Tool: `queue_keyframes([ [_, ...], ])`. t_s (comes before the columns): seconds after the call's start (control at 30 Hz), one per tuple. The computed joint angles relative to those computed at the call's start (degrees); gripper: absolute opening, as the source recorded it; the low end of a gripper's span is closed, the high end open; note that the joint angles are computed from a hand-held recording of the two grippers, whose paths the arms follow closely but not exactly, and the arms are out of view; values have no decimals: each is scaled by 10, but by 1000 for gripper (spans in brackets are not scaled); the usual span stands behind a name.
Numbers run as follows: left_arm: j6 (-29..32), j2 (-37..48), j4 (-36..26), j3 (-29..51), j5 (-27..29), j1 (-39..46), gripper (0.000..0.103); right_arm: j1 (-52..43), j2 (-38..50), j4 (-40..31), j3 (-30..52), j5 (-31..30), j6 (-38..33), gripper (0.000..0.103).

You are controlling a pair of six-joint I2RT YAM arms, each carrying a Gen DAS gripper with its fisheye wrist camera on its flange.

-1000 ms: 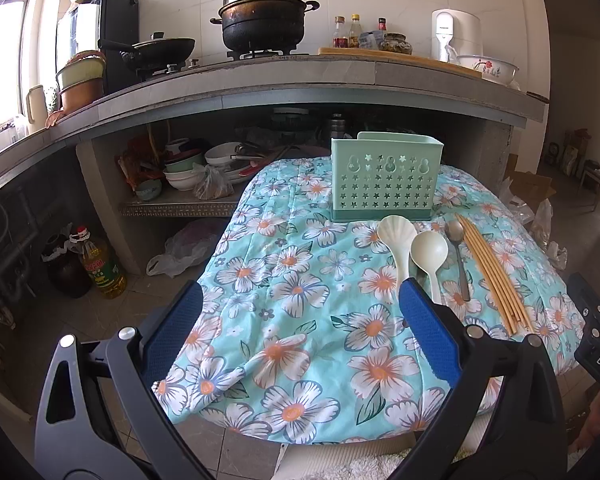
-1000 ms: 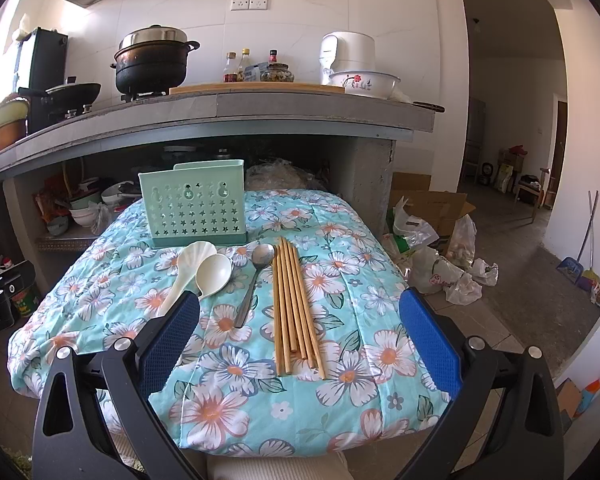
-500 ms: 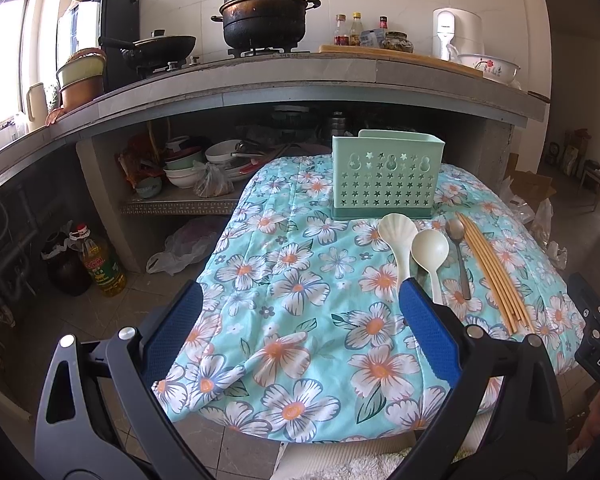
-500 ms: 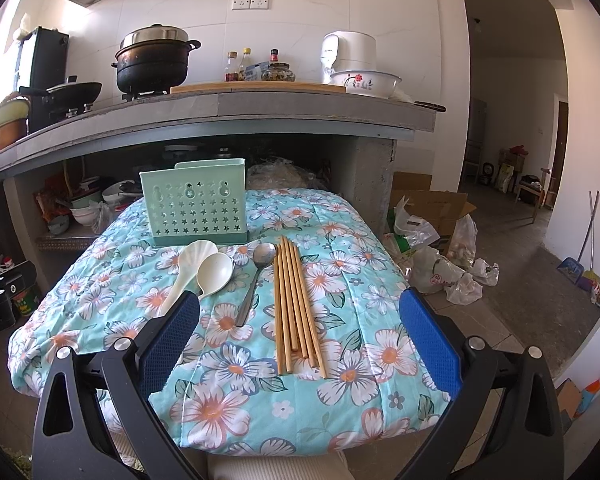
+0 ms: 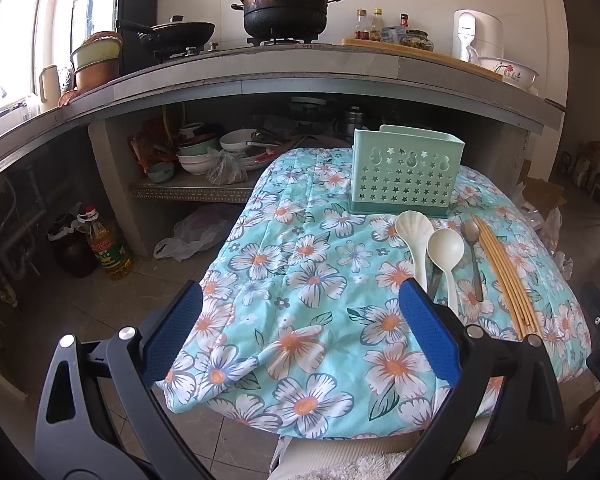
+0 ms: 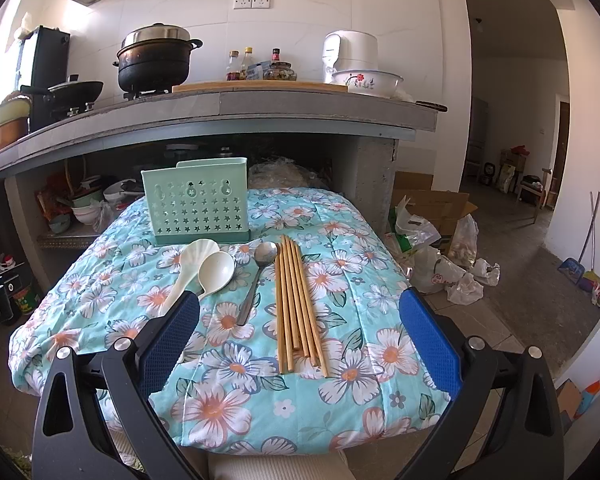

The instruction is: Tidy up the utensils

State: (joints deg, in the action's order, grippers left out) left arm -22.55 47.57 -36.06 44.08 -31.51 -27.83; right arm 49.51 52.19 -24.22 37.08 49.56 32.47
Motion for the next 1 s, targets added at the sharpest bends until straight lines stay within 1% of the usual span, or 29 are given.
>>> queue_keyframes([
  [0.23, 16, 26, 1, 7, 41, 18, 95, -3, 11, 2, -2, -11, 3, 97],
  [0.37, 30, 59, 14, 9, 70, 29, 95, -33, 23, 12, -6, -47, -11, 97],
  [0.5, 59, 118, 53, 17, 81, 36, 95, -84, 51, 28, -6, -93, -27, 97],
  [0.6, 79, 165, 79, 36, 99, 43, 95, -114, 71, 56, -7, -112, -42, 97],
  [0.7, 97, 210, 102, 58, 100, 38, 95, -139, 90, 82, -5, -124, -67, 97],
  [0.87, 100, 287, 100, 107, 137, 51, 95, -199, 123, 121, 5, -173, -123, 97],
  [1.0, 116, 330, 109, 128, 161, 57, 95, -242, 154, 144, 15, -207, -146, 97],
])
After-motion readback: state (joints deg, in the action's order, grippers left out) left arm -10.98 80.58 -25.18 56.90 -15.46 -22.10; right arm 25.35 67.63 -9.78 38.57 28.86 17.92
